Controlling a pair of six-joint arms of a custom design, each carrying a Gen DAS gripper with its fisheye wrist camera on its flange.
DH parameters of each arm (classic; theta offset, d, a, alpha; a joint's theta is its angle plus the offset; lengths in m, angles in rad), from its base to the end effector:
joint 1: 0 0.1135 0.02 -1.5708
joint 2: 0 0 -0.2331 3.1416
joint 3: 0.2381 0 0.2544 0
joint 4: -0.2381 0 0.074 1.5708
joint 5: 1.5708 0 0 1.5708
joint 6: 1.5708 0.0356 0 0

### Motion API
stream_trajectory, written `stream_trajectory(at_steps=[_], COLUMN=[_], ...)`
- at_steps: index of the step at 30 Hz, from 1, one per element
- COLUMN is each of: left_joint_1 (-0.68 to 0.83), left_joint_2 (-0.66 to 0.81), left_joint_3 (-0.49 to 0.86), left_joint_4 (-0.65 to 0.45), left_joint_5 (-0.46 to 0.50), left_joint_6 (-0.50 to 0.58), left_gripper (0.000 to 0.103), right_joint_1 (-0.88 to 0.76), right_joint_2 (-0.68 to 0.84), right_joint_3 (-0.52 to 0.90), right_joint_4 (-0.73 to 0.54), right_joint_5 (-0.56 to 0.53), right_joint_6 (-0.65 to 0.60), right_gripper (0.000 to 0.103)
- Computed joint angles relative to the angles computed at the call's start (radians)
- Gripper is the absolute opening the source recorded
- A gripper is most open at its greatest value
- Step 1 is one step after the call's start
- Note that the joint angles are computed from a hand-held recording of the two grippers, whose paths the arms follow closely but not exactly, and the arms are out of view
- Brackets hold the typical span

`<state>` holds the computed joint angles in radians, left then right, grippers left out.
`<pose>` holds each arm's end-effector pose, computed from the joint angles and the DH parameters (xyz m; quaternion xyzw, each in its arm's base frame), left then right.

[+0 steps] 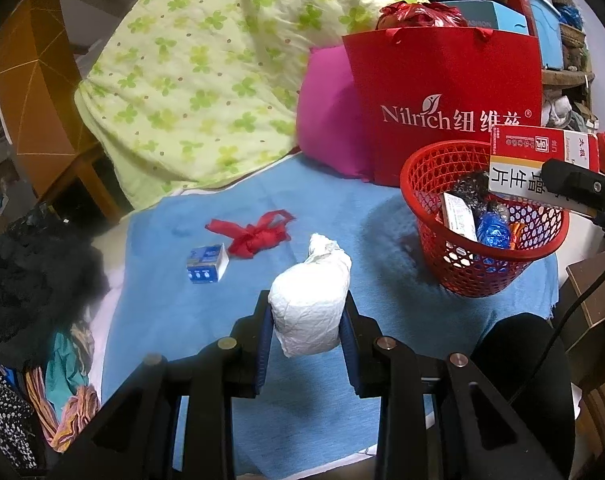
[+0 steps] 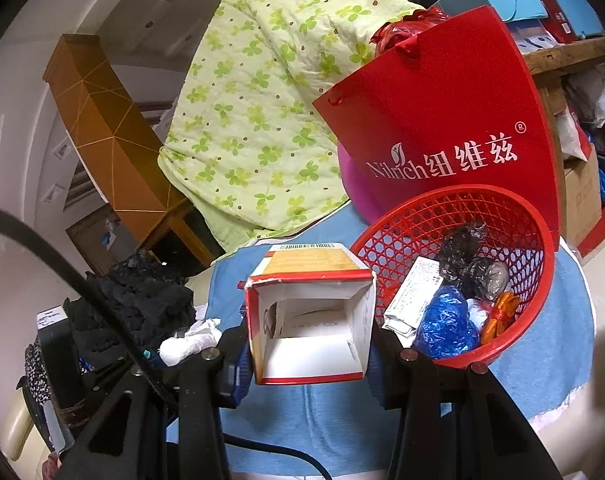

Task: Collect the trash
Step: 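Lift the tissue and box and carry both toward the red mesh basket, then open both tools to drop the tissue and box into the basket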

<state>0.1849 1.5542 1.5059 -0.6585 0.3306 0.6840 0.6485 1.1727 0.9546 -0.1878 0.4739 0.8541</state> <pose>0.3440 0.0526 0.3246 0.2880 0.8510 0.0383 0.4375 0.2338 0.1568 0.2917 0.2118 0.7942 0.2217 0.5246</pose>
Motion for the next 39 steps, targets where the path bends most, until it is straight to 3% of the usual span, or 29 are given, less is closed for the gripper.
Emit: stream_trajectory(at_steps=[30, 39], left_joint_1=[-0.062, -0.12], left_joint_2=[-0.043, -0.086], left_joint_3=[-0.032, -0.02], left_joint_4=[-0.036, -0.068], left_joint_5=[-0.012, 0.071], left_joint_6=[0.02, -0.019], left_gripper=[0.034, 0.034], right_joint_1=[-0.053, -0.091], right_joint_2=[-0.18, -0.332], right_joint_3=[-0.132, -0.226], right_joint_4=[-0.044, -0.083], right_joint_5=[0.043, 0.063], right_joint_6=[0.06, 0.097], right_gripper=[0.049, 0.049])
